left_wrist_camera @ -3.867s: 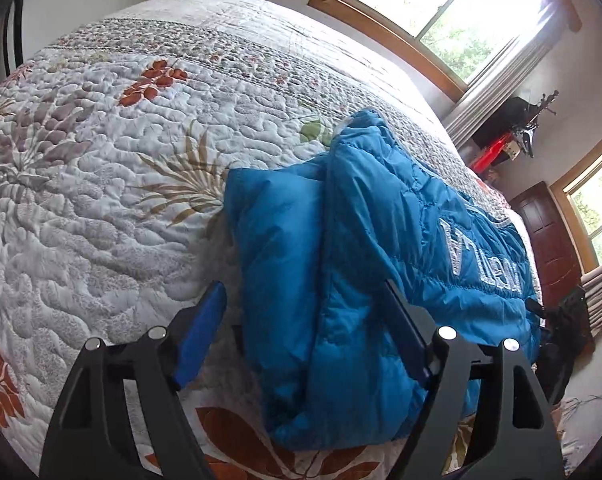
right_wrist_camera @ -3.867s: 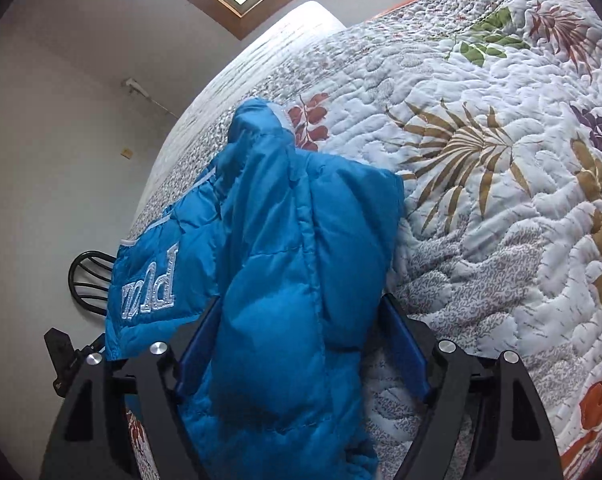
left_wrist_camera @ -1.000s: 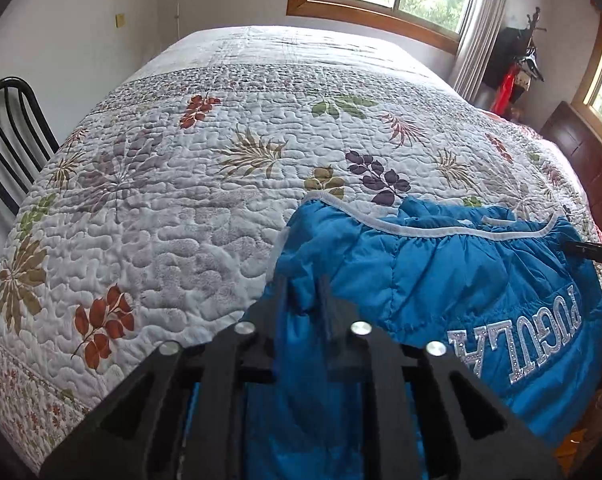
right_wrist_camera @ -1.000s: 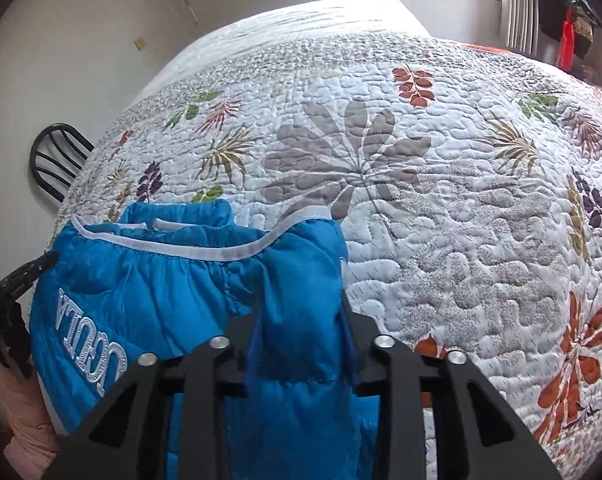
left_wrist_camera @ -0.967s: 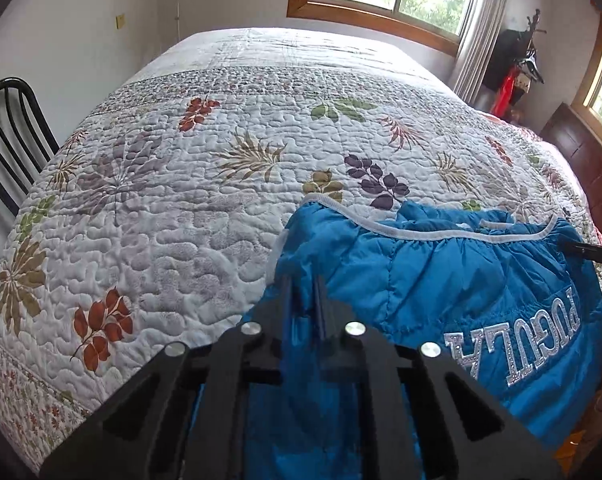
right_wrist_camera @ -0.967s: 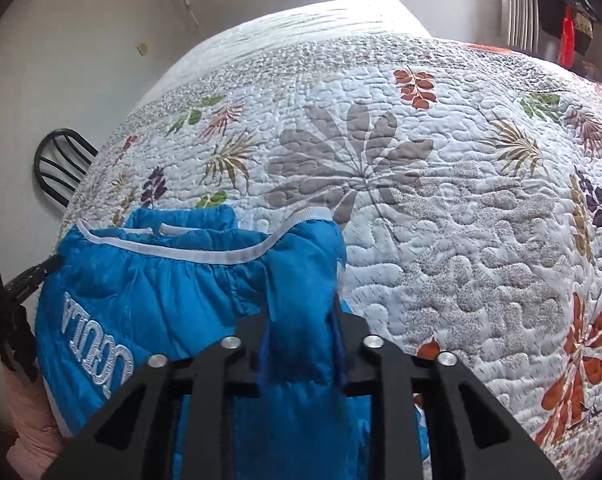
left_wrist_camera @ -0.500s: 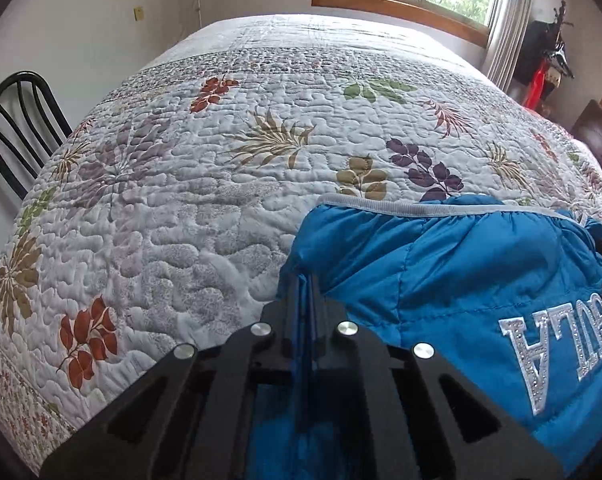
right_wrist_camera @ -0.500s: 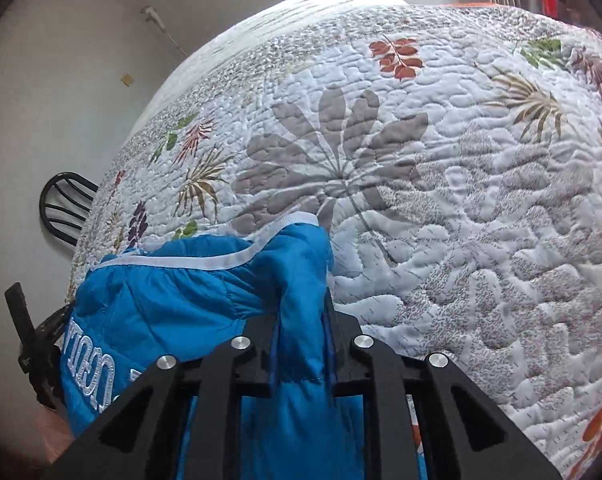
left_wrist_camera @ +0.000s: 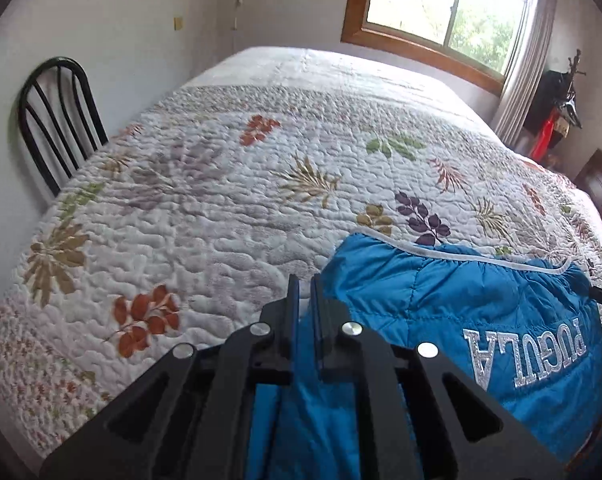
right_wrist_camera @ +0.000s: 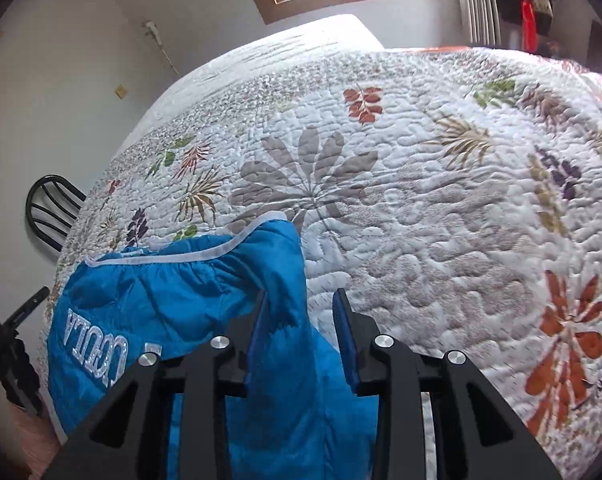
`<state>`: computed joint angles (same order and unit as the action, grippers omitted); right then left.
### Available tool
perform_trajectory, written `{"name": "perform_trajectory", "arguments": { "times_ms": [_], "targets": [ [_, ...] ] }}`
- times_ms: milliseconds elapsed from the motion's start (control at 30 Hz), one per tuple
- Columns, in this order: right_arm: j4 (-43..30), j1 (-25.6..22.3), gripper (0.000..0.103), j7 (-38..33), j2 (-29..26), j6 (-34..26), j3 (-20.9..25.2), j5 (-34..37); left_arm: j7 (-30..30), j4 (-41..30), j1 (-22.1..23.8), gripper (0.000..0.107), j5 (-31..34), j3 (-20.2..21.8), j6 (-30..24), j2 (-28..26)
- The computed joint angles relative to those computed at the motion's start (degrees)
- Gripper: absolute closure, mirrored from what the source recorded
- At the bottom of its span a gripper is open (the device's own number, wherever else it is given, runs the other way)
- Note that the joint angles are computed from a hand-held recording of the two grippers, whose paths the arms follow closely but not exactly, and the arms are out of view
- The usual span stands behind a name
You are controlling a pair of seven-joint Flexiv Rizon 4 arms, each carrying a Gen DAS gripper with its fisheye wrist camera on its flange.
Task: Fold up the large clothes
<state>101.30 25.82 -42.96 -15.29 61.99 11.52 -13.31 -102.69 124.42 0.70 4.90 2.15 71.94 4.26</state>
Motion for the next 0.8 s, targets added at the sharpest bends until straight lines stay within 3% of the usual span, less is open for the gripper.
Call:
{"name": "perform_trajectory", "arguments": {
  "times_ms": [100, 200, 300, 467, 667, 800],
  "targets": [
    [4.83, 1.57, 0.074, 3.01, 4.79, -0.13, -0.42, -5.82, 0.25, 3.82, -1.11, 0.1, 0.04, 0.19, 0.66, 5.58],
    [8.54, 2.25, 0.077, 3.81, 8.43, 0.68, 1.07, -9.48, -2.01, 6.52, -0.55, 0.1, 3.42, -2.62, -1.49, 10.42],
    [10.22, 2.8, 0.078, 2.94, 10.18, -0.92, 2.95, -9.35, -0.49, 9.88, -3.26, 0.098, 1.34, -2.85, -1.57, 12.58],
    [11.78, 3.63, 0.081, 3.14, 9.68, -4.0, 3.98, -7.82, -1.43, 12.98, -3.97, 0.098, 0.44, -4.74, -0.37, 12.18],
    [13.93, 3.19, 0.082, 2.34, 7.2, 1.88, 3.74, -4.06, 0.15, 14.8, -5.25, 0.098, -2.28, -3.38, 3.49, 8.58],
    [13.96, 3.52, 0.082, 3.35, 7.19, 2.03, 3.43, -4.38, 0.66, 14.96, -5.42, 0.098, -3.27, -3.26, 4.11, 7.95]
  ]
}}
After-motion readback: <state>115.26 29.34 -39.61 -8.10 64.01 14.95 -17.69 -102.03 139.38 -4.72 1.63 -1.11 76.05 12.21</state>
